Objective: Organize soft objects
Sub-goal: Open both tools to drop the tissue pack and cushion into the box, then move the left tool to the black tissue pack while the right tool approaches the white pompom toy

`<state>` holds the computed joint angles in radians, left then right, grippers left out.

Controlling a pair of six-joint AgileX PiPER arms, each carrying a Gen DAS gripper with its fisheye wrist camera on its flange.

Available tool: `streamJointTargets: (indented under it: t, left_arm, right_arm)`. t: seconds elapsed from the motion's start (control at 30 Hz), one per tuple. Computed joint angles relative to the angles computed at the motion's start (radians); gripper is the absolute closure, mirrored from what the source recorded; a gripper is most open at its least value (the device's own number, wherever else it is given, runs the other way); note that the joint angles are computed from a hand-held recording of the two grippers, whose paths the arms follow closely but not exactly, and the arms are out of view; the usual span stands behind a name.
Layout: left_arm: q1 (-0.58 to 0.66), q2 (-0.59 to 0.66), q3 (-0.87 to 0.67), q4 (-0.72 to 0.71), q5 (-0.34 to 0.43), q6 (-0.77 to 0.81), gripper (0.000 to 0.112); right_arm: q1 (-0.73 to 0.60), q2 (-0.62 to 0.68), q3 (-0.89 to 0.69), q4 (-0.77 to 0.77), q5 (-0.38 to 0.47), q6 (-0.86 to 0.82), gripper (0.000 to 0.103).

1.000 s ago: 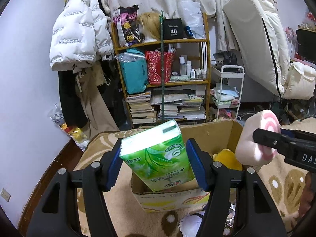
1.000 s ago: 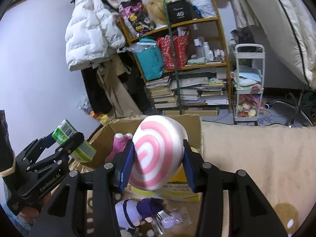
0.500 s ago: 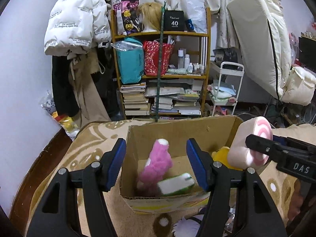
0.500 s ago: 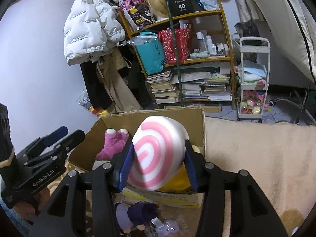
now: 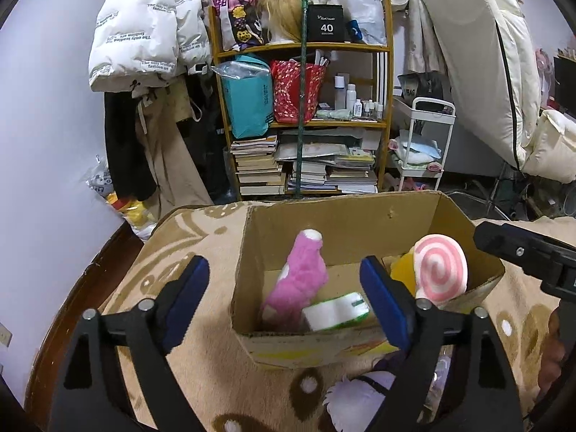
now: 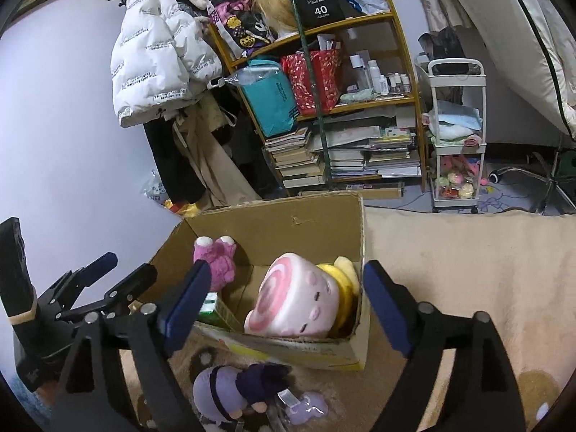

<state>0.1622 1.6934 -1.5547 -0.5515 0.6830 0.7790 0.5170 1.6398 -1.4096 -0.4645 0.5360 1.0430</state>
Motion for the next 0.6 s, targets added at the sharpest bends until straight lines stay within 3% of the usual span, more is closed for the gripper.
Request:
streamJointTargets:
  t: [0.17, 0.47, 0.6]
  left_arm:
    - [0.024, -0.027, 0.005, 0.0, 0.045, -0.018, 0.018]
    - [0.082, -0.103, 0.043, -0.004, 0.126, -0.001, 0.016]
    - [0.103, -0.112, 0.029, 0.026, 0.209, -0.016, 0.016]
  right_arm:
    - [0.02, -0.033, 0.014, -0.023, 0.028, 0.042, 0.002]
    - [0.082, -0.102, 0.04, -0.039, 0.12, 0.079, 0.0]
    - [0.118, -0.132, 0.059, -0.052, 0.154, 0.114, 0.0]
